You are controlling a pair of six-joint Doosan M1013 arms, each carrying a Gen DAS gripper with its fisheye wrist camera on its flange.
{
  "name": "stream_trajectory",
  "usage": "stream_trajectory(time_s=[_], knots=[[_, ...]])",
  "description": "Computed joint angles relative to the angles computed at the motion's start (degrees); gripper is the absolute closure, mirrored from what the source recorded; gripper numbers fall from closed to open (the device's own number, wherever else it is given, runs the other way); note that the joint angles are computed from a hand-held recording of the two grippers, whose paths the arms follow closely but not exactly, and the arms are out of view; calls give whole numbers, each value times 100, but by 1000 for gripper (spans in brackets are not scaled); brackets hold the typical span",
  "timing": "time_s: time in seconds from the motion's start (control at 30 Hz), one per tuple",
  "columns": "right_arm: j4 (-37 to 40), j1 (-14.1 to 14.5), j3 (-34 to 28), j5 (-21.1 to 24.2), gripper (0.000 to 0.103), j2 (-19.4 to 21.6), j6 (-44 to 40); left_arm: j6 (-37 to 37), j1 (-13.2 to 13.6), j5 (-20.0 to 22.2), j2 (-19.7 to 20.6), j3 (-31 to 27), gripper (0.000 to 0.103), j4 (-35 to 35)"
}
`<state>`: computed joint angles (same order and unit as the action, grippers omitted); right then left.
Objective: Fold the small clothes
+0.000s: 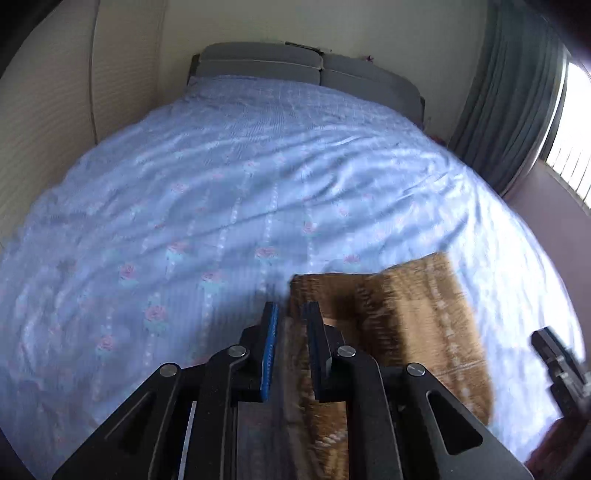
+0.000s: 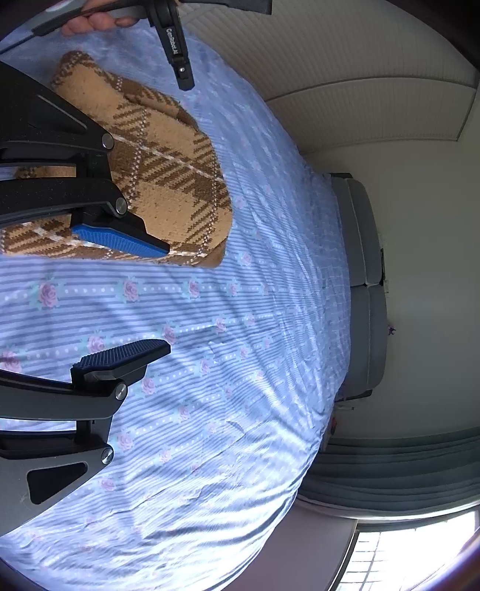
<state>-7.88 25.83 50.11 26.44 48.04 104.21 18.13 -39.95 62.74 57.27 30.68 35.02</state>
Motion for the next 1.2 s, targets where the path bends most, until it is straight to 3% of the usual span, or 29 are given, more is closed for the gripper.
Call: stream_trajectory(time_s=[0.1, 0.17, 0.33, 0.43, 0.47, 0.57, 0.63, 0.73, 0.8, 0.9, 1.07, 1.2], knots=[[84, -4, 47, -38, 57, -35, -20, 599, 97, -425, 121, -217, 80, -870], [98, -7, 122, -105, 57, -82, -32, 1044, 135, -413, 330, -579, 64, -1408], [-42, -26, 244, -198, 57, -158, 67, 1122, 189, -562, 522, -785, 56, -2038], [-43, -53, 270, -159, 56, -172, 135, 987, 205, -772, 480, -628, 57, -2176], [-43, -60, 281, -147, 57, -179, 154, 974, 209, -888, 435, -533, 71, -2191], [-79, -80, 298, -107, 56, -185, 232, 1040, 201, -951, 414, -533, 83, -2185], [-67, -93, 299, -93, 57, -190, 270, 1085, 148, -791, 414, -638, 84, -1889], [-127, -104, 325, -150, 57, -212, 319, 756, 79, -1035, 77, -197, 84, -1330], [-150, -109, 339, -201, 56, -228, 352, 783, 38, -901, -16, -146, 84, -1056], [-43, -109, 324, -207, 56, -224, 294, 1062, 62, -680, 10, -161, 84, -1147], [-97, -66, 349, -209, 57, -214, 167, 781, 156, -794, -17, 288, 83, -1434], [-8, -75, 293, -98, 57, -154, 45, 600, 98, -828, -5, 386, 83, -1093]])
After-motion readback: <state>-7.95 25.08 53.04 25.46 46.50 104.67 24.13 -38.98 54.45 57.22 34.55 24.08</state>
